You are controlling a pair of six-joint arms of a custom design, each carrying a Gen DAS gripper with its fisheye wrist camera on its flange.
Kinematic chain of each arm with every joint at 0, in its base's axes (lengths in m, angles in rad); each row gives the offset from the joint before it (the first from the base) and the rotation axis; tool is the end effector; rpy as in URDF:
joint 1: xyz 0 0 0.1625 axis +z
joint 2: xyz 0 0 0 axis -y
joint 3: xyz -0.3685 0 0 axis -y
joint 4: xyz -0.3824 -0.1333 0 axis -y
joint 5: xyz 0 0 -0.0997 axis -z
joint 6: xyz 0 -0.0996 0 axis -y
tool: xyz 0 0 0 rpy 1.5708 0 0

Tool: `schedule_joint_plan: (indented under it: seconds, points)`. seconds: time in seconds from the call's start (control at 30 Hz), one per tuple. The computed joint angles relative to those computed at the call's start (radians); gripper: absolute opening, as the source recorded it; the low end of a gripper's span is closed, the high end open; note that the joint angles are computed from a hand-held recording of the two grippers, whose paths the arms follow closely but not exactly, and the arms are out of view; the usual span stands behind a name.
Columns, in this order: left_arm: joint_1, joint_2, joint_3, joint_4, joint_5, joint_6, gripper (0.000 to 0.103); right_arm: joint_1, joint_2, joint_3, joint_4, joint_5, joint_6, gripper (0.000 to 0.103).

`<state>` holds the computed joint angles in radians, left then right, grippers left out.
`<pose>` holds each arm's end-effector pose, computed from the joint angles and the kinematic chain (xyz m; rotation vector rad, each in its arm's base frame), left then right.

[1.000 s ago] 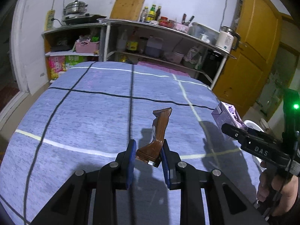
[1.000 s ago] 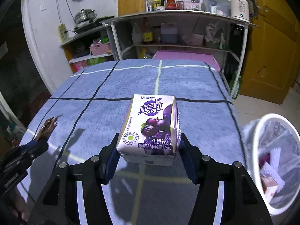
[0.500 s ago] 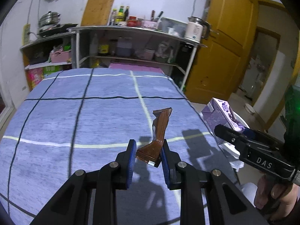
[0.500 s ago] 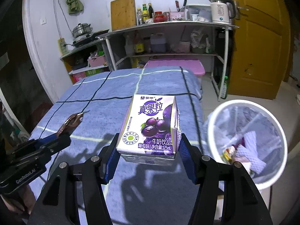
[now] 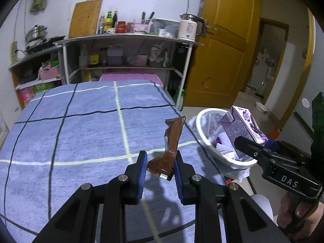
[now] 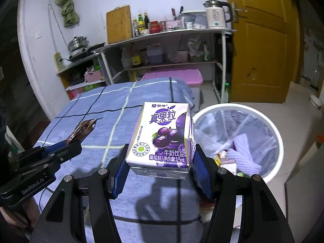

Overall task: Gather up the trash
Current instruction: 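Carry the purple carton and brown wrapper over the bin with both tools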

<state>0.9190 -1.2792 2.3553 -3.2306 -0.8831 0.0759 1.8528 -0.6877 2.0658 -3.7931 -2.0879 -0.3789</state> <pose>-0.0944 -0.4476 0.1696 0.6325 2.4099 -0.9655 0.2168 -0.4462 0.0381 0.5088 -2.3612 1.0452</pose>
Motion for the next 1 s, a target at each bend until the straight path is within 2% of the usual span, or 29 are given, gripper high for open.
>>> schedule_joint_plan:
  seconds: [0.43, 1.0]
  points:
    - [-0.027, 0.137, -0.084, -0.01, -0.04, 0.034, 0.026, -0.057, -0.067, 0.061, -0.055, -0.015, -0.002, 0.06]
    - [0.027, 0.358, -0.297, 0.057, -0.158, 0.108, 0.026, -0.173, -0.098, 0.039, -0.029, -0.041, 0.001, 0.06]
